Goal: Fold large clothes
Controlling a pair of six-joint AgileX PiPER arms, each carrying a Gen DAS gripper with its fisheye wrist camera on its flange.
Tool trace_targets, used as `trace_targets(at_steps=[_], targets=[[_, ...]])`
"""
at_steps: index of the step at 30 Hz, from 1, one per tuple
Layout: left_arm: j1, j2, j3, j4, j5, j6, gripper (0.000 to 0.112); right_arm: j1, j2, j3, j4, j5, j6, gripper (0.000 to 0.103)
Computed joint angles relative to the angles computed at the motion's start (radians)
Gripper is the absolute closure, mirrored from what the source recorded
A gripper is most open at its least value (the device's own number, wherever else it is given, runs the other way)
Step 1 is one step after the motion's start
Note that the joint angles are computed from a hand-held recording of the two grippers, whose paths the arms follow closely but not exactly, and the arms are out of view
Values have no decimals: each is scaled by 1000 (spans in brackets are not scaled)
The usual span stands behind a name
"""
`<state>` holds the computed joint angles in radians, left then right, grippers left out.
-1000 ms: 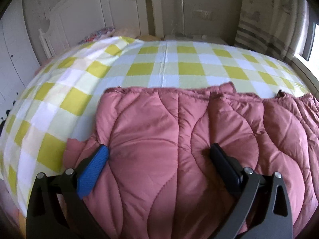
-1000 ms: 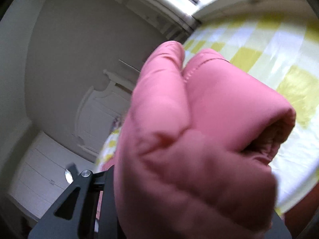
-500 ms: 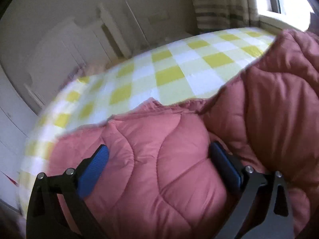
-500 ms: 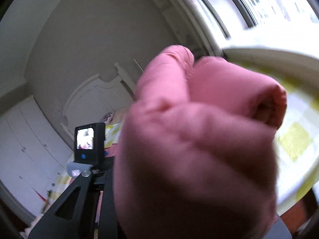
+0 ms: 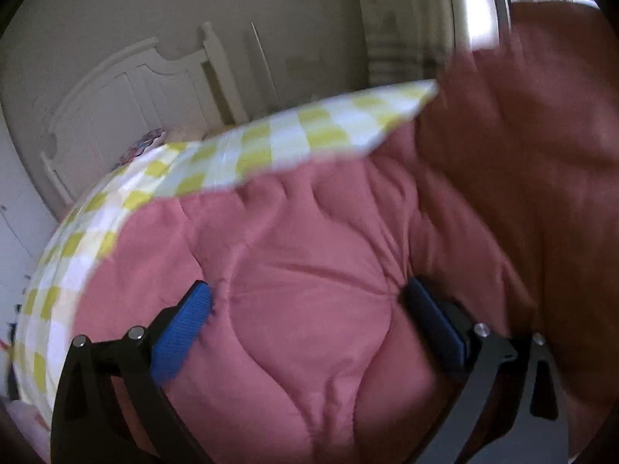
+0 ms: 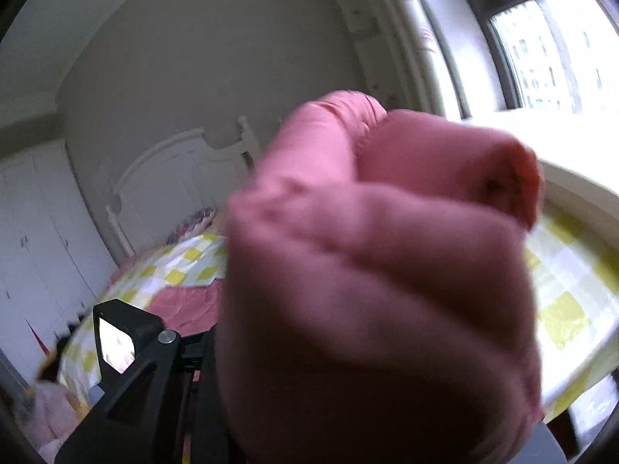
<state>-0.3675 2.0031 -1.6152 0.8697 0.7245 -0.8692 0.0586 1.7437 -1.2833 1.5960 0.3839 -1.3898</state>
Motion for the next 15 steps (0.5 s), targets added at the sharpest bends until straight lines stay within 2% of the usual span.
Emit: trace_targets(at_steps=[1,3,6,7,9,10,11,13,15], targets=[[-11,0,23,69,-8,-72,12,28,-8,0,11,-35,-37,68],[-11,2,26,86,-13,-97,12,89,-32,-2,-1,-108,-77,68],[48,-38,39,-107,-87,50,13,199,-49,-18,-41,-270,-106,68],[77,-76,68,-207,-127,129,13,233,-56,-15,-16,-318,-147,68],[125,-175,171,-321,-238,199,16,296,-55,-24,-88,-406,-111,68],[159,-258,250,-318,-310,178,16,327,-53,-27,-129,-446,-89,68],[193,-328,306,-275,-350,132,16,359,-47,-36,-137,-486,-100,68],[275,-429,390,-133,-399,-27,16,449,-26,-62,-138,-597,-156,68],[387,-488,438,-125,-433,-91,16,537,40,-128,-145,-699,-233,67]])
